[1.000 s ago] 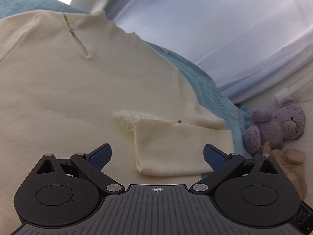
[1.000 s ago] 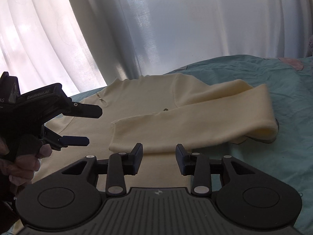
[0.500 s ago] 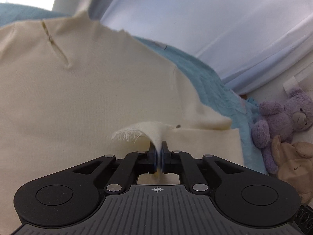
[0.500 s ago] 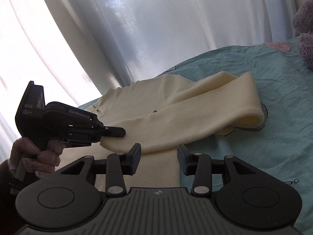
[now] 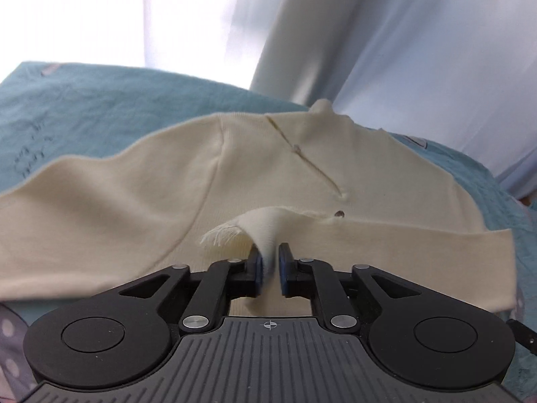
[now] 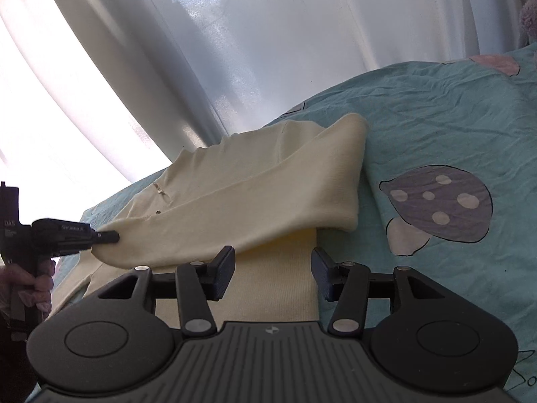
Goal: Fold small clothes
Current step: 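Lay the held sleeve across the sweater body with the left gripper and open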
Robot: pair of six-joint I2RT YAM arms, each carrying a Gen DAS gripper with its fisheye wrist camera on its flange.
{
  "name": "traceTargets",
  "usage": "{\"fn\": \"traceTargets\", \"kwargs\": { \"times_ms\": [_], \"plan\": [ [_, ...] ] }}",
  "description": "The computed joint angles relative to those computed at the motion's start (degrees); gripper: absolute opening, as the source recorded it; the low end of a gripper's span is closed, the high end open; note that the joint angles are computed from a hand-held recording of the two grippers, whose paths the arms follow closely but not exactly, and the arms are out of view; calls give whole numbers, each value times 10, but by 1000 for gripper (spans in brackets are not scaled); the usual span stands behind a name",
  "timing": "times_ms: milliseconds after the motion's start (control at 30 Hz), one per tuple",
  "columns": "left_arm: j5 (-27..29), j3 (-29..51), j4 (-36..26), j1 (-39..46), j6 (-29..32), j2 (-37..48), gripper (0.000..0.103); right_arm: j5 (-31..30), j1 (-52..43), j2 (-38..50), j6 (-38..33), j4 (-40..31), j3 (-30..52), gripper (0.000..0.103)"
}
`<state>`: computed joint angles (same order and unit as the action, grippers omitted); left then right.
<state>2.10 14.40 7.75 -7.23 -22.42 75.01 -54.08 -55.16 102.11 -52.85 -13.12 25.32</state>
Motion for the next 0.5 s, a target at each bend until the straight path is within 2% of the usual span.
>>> {"fn": "traceTargets", "kwargs": {
  "times_ms": [33, 67, 100, 133, 167, 233, 300, 433, 500],
  "plan": [
    [20, -11, 30, 13, -2, 10, 42, 2, 9, 2, 18, 13, 0, 50],
    [30, -23, 69, 16, -8, 27, 48, 4, 17, 6, 38, 25, 2, 50],
    [37, -27, 94, 19, -12, 43, 45, 5, 28, 11, 63, 41, 3, 50],
    [45, -26, 107, 22, -17, 55, 34, 5, 36, 15, 83, 48, 7, 50],
    [49, -21, 111, 20, -23, 66, 5, 5, 44, 20, 102, 55, 11, 50],
    [34, -20, 114, 21, -31, 63, 6, 6, 53, 26, 134, 65, 17, 50],
    [25, -36, 106, 30, -24, 18, 6, 7, 63, 31, 164, 76, 21, 50],
    [15, -48, 75, 66, -2, -53, 6, 10, 80, 40, 215, 108, 23, 50],
    [20, -47, 76, 93, 21, -55, 6, 13, 89, 47, 237, 125, 22, 50]
  ]
}}
